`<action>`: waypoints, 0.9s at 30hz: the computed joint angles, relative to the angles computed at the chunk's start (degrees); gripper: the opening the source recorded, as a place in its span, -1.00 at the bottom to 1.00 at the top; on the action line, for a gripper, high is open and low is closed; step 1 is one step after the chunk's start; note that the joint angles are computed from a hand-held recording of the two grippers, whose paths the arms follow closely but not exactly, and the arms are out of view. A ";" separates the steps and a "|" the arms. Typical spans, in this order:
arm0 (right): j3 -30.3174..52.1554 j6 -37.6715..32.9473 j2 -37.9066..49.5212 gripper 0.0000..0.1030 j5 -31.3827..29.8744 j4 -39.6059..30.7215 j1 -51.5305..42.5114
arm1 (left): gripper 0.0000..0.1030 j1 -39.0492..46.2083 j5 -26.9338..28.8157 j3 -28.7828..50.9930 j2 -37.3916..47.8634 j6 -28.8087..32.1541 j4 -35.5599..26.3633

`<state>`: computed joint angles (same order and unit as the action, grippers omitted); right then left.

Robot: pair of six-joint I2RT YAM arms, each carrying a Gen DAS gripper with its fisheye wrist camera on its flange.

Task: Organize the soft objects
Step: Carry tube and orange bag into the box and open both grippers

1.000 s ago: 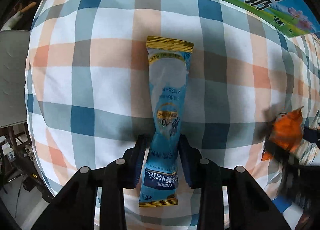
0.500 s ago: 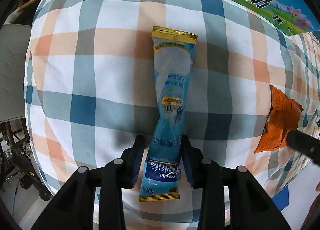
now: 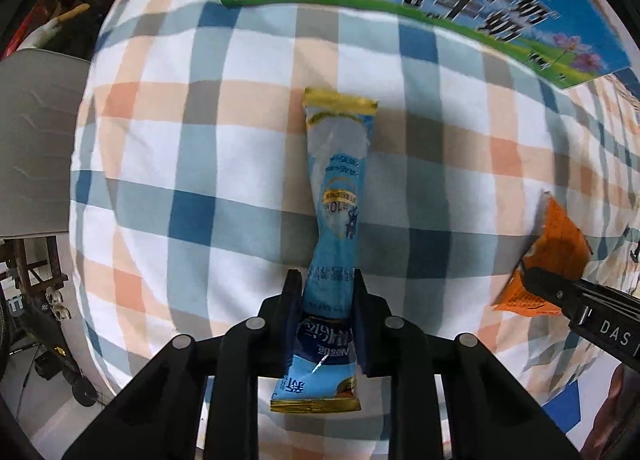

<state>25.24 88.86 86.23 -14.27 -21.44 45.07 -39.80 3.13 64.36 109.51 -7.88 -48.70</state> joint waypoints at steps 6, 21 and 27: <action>2.67 -0.86 -10.82 -0.31 2.75 -11.17 2.34 | -0.68 -0.18 2.40 -0.70 -9.66 0.11 -3.88; 15.84 -4.35 -21.15 -0.39 8.36 -28.07 4.02 | -0.69 0.87 5.06 7.55 -14.36 0.93 -10.37; 18.01 -4.63 -23.21 -0.39 9.18 -30.17 3.73 | -0.70 1.04 6.79 13.06 -13.41 0.78 -12.29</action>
<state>43.25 84.23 63.02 -5.09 -51.61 48.80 -38.76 9.92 77.42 96.10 -7.10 -60.99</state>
